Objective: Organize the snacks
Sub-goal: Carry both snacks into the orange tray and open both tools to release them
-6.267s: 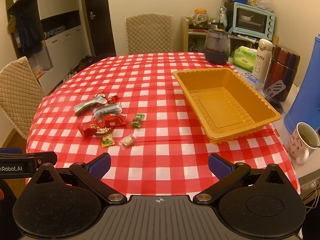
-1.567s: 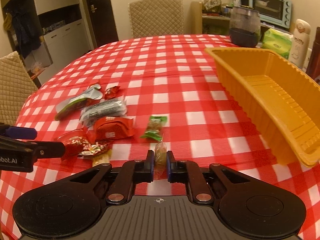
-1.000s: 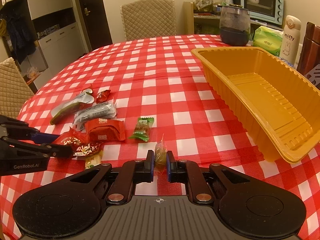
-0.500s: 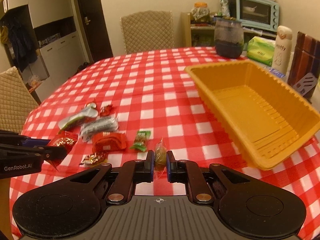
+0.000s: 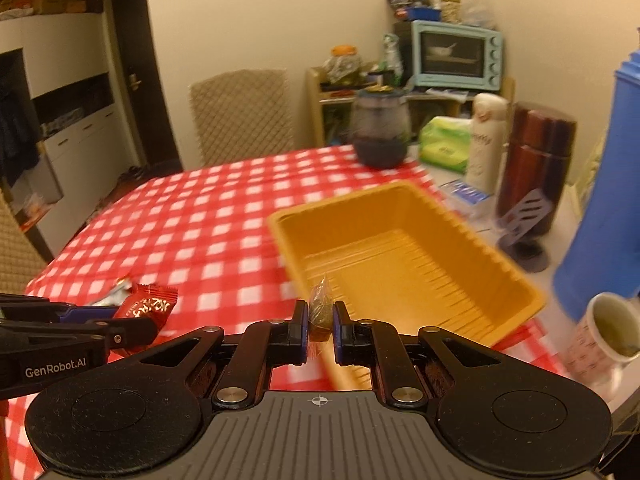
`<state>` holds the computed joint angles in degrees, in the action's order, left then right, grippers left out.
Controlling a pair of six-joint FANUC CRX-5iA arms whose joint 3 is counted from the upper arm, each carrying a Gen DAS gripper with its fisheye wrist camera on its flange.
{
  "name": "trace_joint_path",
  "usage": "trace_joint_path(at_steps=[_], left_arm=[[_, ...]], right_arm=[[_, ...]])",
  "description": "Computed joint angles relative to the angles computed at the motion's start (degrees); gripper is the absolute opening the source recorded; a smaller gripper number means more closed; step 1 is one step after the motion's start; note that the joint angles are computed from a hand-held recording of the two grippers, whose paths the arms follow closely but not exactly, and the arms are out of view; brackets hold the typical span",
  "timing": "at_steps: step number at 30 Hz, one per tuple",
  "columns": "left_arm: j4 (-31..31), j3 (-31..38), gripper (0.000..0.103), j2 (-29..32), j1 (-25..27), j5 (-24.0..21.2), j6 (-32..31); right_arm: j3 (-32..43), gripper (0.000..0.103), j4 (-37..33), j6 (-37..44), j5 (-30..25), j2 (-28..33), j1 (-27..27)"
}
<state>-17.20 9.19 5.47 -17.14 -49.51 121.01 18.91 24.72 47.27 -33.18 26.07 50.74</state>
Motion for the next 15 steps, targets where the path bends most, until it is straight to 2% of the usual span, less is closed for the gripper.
trace_joint_path(at_steps=[9, 15], left_arm=[[1.53, 11.46, 0.024, 9.88, -2.19, 0.10, -3.20], [3.14, 16.62, 0.024, 14.95, -2.53, -0.03, -5.02]], right_arm=[[5.85, 0.012, -4.45, 7.41, -3.72, 2.56, -4.80], [7.79, 0.012, -4.89, 7.96, -4.55, 4.31, -6.80]])
